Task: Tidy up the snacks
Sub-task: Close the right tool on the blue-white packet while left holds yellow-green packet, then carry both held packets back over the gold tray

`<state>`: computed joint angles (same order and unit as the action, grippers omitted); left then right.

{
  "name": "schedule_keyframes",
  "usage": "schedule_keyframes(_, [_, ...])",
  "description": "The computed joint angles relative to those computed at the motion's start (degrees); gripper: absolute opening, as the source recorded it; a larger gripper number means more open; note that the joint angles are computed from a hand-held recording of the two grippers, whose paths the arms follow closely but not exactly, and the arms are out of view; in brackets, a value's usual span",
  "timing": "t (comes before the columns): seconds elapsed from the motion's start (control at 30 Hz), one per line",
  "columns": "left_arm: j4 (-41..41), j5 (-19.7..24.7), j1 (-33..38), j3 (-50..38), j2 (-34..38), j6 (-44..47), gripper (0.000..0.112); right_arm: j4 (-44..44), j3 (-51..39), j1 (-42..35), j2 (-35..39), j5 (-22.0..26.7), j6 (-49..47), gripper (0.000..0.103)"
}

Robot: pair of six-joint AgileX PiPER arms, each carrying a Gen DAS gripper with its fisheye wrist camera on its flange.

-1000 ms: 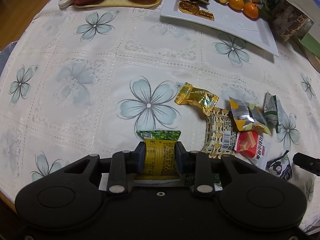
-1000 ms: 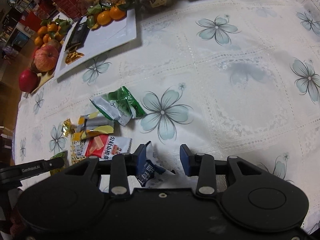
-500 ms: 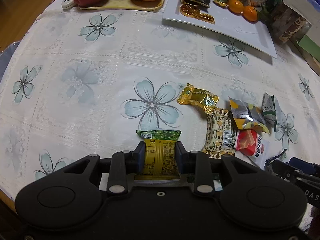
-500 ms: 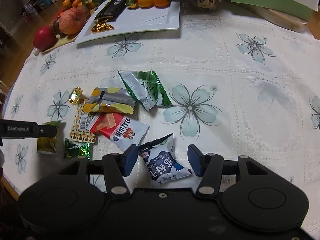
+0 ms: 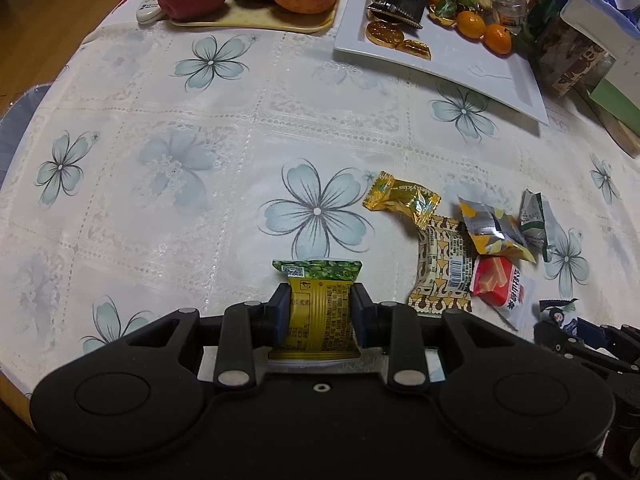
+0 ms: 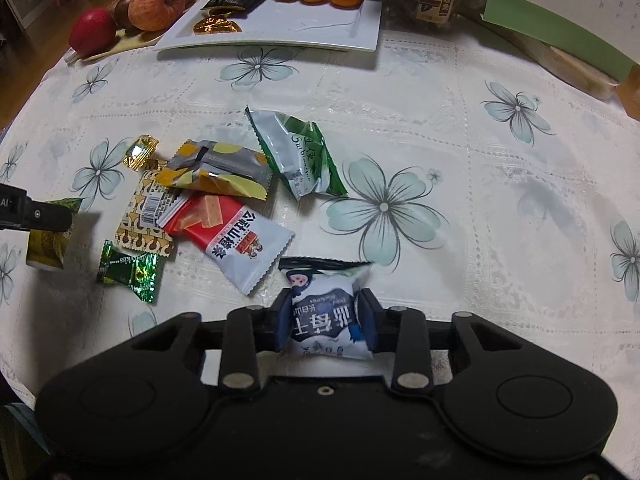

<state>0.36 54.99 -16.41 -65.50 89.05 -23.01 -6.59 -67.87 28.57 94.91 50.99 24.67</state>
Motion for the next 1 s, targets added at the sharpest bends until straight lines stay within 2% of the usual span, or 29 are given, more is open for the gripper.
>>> schedule_keyframes(0.2, [1.46,-0.77,-0.71,2.79,-3.33,-0.50,0.040,5.26,2.01,-4.27,-3.05,-1.47,1.17,0.032])
schedule_keyframes(0.4, [1.12,-2.33,-0.80,7.19,-9.72,-0.29,0.039,10.01,7.40,-6.47,-11.73,-7.80,4.04,0.032])
schedule_keyframes(0.6, [6.18,-5.22,-5.63,15.27,-21.17,-5.86,0.039,3.31,16.18,-0.58,-22.21,-14.10,16.11,0.032])
schedule_keyframes(0.7, [4.18,-5.58,-6.32,19.37,-27.57,-5.46,0.039,-5.82,21.00,5.73,-27.88,-14.72,27.55,0.032])
schedule_keyframes(0.83, [8.78,-3.83,-11.35,23.60,-35.15,-12.05,0.039,-21.91,25.43,18.55,-33.88,-10.27,47.19,0.032])
schedule_keyframes(1.0, [17.52,1.13,-23.14,26.90,-43.22,-25.49,0.039,-36.18,28.19,37.46,-39.03,1.18,69.33,0.032])
